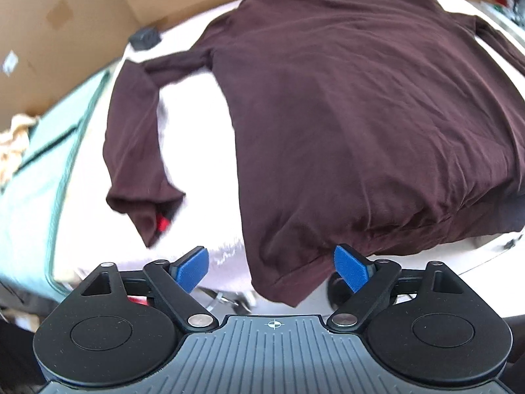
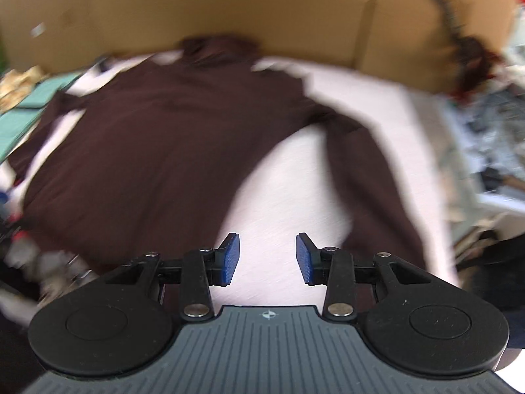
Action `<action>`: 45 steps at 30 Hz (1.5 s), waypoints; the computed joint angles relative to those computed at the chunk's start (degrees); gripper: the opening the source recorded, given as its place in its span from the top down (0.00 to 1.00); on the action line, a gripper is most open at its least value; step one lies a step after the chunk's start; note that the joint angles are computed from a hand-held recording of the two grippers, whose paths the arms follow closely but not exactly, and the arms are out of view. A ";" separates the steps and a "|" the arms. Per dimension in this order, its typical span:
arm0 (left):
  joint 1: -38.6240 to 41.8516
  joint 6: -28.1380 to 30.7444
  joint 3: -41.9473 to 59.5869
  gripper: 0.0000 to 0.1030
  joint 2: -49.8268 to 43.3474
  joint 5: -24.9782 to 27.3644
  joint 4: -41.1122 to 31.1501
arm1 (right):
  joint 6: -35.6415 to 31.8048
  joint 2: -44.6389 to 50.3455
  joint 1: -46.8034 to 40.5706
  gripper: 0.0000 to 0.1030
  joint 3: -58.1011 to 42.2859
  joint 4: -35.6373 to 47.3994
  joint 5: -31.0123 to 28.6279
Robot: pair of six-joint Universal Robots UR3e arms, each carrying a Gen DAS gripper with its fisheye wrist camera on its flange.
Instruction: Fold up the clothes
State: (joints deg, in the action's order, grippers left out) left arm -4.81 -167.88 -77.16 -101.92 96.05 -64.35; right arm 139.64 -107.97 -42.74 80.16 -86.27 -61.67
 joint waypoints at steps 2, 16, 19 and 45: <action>1.19 0.30 -1.19 0.17 0.80 -1.98 -0.31 | -1.71 0.48 -0.85 0.59 -1.25 5.68 1.79; 1.77 6.24 -2.28 0.19 -1.79 -3.40 -1.32 | -8.84 5.24 0.07 0.56 -3.08 21.93 2.05; 2.74 5.76 -1.00 0.19 -2.43 -4.74 -1.95 | -6.16 5.89 2.51 0.56 -0.27 18.01 1.80; 6.53 5.38 23.55 0.91 -5.48 -9.79 -34.89 | -14.75 19.72 6.16 0.97 -34.04 42.14 -6.42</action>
State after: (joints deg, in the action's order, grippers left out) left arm 1.73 -162.49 -53.61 -107.40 86.26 -99.24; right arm 124.89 -88.25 -36.58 46.11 -44.13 -68.08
